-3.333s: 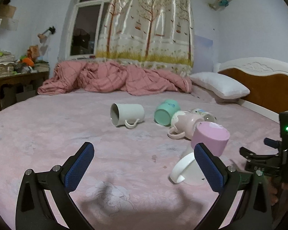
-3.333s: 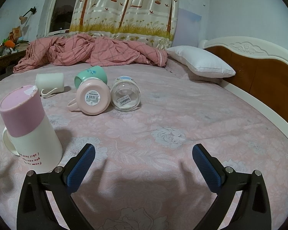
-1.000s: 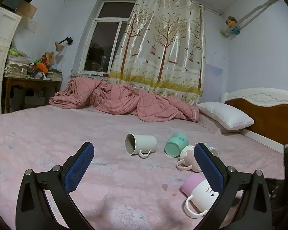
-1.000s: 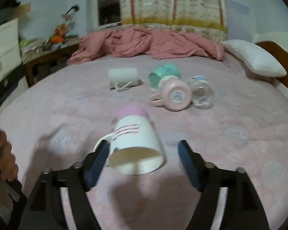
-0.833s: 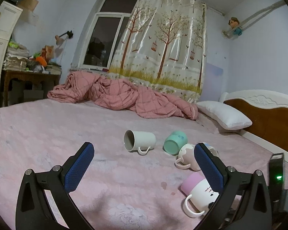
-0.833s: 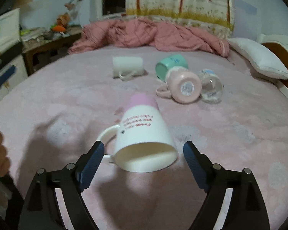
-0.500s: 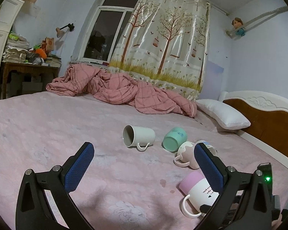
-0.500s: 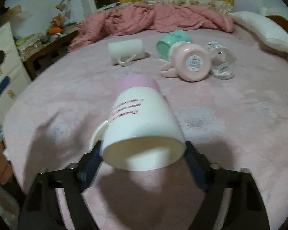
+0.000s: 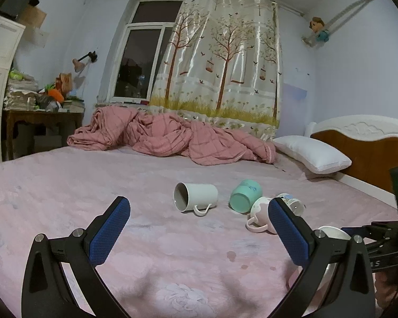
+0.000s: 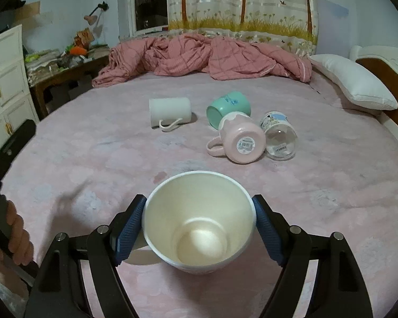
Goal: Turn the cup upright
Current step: 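Rotate the held mug upright with the right tool and lower it onto the bed, then open the right tool and withdraw from the upright mug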
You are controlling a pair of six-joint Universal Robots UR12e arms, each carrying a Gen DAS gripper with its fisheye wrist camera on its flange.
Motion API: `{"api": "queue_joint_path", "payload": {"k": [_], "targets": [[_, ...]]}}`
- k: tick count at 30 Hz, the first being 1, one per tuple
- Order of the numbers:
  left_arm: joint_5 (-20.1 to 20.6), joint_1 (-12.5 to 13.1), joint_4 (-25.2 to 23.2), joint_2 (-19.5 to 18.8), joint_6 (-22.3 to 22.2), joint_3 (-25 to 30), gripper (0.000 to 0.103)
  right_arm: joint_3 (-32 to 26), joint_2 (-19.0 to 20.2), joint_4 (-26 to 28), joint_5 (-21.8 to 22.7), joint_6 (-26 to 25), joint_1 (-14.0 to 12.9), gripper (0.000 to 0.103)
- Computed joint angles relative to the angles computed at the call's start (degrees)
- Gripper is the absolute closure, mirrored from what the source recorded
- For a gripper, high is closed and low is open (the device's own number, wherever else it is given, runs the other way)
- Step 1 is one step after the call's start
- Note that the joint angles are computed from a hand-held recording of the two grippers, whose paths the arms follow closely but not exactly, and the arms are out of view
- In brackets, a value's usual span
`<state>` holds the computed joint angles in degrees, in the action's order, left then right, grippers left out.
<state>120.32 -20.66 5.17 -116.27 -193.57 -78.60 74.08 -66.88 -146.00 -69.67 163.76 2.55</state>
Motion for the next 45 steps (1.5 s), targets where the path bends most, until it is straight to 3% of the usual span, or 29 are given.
{"api": "queue_joint_path", "payload": {"k": [9,15,23,27,32,39,45], "targets": [[-0.36,-0.2,1.92,-0.18,2.48,0.07,0.0,-1.59,0.61,0.2,2.23,2.84,-0.42,0.022],[-0.41,-0.2,1.89,-0.12,2.19,-0.03,0.0,-1.72,1.47,0.98,-1.76,-0.09,0.8,0.021],[-2.17,0.21,0.38,0.55,-0.31,-0.41,0.0,2.48,-0.34,-7.74,0.33,0.68,-0.19,0.015],[-2.34,0.17,0.53,0.53,0.19,-0.3,0.0,4.86,-1.68,-12.68,-0.62,3.23,-0.85,0.015],[-5.83,0.32,-0.25,1.35,-1.36,-0.97,0.0,9.73,-4.06,-19.95,-2.65,5.07,-2.0,0.014],[-2.95,-1.96,0.4,0.54,5.58,-0.39,0.0,14.29,-5.71,-23.5,-2.57,7.67,-3.67,0.014],[-7.05,-2.54,-4.87,2.25,0.23,-3.37,0.0,15.01,-5.76,-23.97,-2.08,5.06,-3.99,0.014]]}}
